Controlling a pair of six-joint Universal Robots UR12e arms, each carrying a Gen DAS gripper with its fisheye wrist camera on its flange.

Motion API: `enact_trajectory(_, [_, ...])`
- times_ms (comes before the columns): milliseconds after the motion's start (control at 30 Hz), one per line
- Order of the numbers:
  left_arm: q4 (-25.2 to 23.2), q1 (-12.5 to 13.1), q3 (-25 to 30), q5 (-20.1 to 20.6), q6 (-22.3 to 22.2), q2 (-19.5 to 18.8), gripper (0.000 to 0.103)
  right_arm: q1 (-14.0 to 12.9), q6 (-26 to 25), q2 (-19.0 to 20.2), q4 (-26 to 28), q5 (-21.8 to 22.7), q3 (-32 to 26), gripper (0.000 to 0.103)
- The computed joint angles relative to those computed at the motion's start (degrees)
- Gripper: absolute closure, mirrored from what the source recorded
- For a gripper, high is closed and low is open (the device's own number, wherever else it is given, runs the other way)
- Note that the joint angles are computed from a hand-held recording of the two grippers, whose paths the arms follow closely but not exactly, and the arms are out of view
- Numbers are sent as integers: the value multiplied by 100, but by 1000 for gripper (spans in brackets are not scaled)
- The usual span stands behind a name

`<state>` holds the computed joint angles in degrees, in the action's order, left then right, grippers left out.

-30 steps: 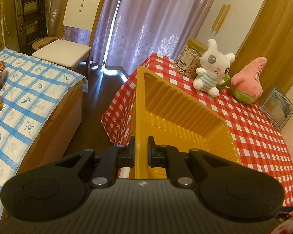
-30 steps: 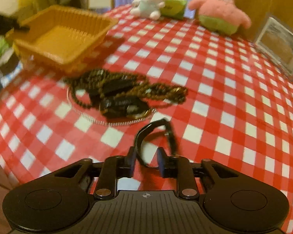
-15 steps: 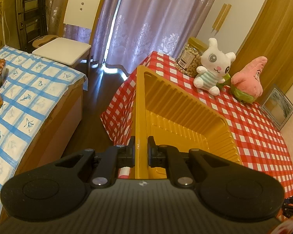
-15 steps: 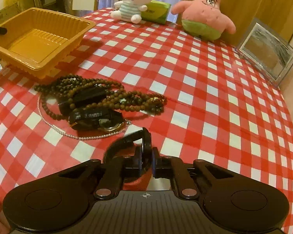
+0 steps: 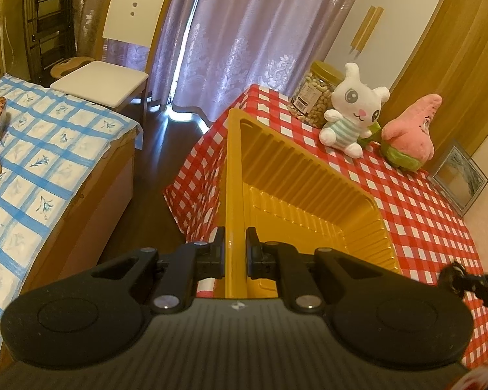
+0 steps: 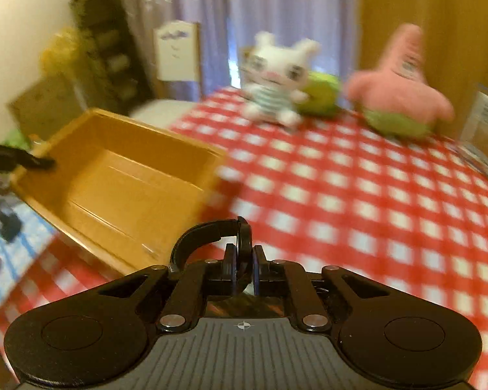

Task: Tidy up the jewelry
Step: 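Carry the black watch over the tray and release it with the right gripper, then move the right gripper back to the dark bead pile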

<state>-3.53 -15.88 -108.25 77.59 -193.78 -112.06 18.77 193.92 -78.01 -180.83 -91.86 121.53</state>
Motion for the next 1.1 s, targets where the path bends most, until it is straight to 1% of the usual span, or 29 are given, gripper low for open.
enact_trajectory(67, [-26, -1, 13, -33, -5, -6, 93, 62, -154, 219, -52, 258, -230, 94])
enact_trajectory(200, [-22, 2, -3, -106, -17, -4, 93, 155, -206, 556, 212, 541, -613, 94])
enact_trajectory(300, [19, -8, -10, -150, -59, -9, 93, 237, -201, 759, 396, 521, -814, 94])
enact_trajectory(433, [42, -21, -5, -185, -107, -28, 94, 267, -49, 940, 590, 600, -993, 94])
enact_trajectory(533, [77, -11, -17, -213, -156, -38, 94, 273, -108, 991, 667, 662, -1029, 94])
enact_trajectory(567, [86, -8, -21, -220, -168, -42, 94, 260, -131, 1003, 670, 731, -1034, 94])
enact_trajectory(633, [91, -7, -24, -203, -181, -50, 94, 278, -87, 1031, 618, 728, -1062, 93])
enact_trajectory(733, [100, 5, -8, -237, -226, -73, 94, 273, -83, 1023, 582, 810, -1070, 81])
enact_trajectory(767, [100, -4, -7, -222, -227, -76, 94, 271, -43, 1012, 531, 802, -1052, 73])
enact_trajectory(800, [109, -2, -9, -232, -219, -81, 93, 266, 7, 1003, 448, 802, -1025, 68])
enact_trajectory(867, [141, 1, -21, -226, -252, -97, 93, 252, 74, 956, 316, 802, -960, 65])
enact_trajectory(967, [222, 21, -41, -275, -366, -137, 93, 235, 174, 860, 134, 703, -845, 65])
enact_trajectory(1100, [396, 68, -104, -345, -538, -212, 93, 197, 317, 693, -53, 456, -654, 65])
